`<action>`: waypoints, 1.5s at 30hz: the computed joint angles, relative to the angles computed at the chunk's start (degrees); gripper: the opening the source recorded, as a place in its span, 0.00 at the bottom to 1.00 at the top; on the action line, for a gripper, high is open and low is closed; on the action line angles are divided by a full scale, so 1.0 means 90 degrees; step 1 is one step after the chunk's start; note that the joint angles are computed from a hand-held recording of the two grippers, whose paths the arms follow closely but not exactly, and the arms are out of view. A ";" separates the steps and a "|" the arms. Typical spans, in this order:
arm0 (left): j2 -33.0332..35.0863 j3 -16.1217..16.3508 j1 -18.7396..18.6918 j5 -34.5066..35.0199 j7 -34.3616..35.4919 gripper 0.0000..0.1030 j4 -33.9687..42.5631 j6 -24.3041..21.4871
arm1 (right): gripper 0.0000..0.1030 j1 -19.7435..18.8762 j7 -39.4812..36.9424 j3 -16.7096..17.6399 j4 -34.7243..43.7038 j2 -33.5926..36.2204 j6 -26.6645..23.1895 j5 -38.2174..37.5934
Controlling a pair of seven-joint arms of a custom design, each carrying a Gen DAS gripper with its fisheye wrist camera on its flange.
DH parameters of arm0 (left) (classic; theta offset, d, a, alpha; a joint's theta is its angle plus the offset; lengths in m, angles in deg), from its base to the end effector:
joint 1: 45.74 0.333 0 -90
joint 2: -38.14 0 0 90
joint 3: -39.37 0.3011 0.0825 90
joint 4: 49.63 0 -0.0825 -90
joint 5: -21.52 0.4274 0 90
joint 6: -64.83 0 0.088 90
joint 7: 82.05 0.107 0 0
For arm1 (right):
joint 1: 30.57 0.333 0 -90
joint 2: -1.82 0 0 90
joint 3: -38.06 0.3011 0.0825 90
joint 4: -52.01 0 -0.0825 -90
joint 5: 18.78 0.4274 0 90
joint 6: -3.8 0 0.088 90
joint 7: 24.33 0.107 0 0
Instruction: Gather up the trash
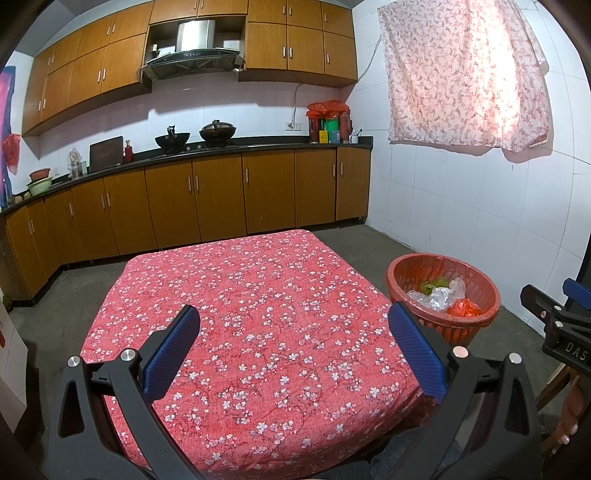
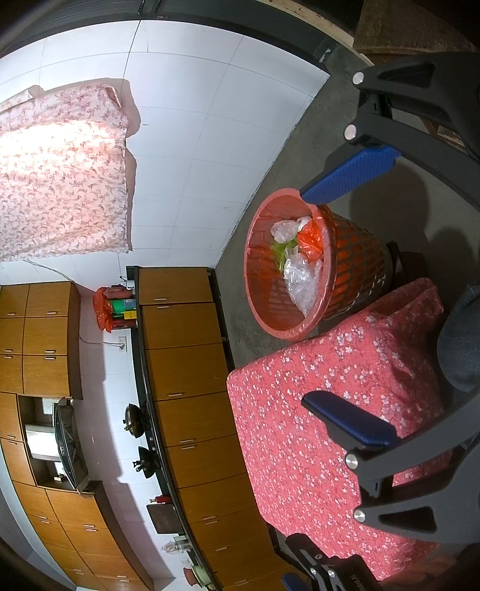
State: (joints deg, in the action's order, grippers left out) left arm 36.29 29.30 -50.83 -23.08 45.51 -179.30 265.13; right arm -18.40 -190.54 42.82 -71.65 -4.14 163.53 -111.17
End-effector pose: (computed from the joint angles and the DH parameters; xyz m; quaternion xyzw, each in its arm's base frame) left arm 0.5704 -0.0682 0.4644 -0.5830 0.5913 -0.3895 0.3985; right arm 0.5439 0.2139 0.4523 -0.5608 0.6291 -0.3967 0.3638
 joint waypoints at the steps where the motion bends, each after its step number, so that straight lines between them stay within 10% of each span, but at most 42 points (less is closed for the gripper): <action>1: -0.0009 -0.0006 -0.0003 -0.0012 0.0006 0.98 -0.0012 0.0009 | 0.96 0.0004 0.0018 0.0004 -0.0016 -0.0010 -0.0011 -0.0011; 45: -0.0009 -0.0037 -0.0035 -0.0388 0.0318 0.98 -0.0007 -0.0087 | 0.96 -0.0002 -0.0054 -0.0011 0.0014 0.0016 0.0014 0.0043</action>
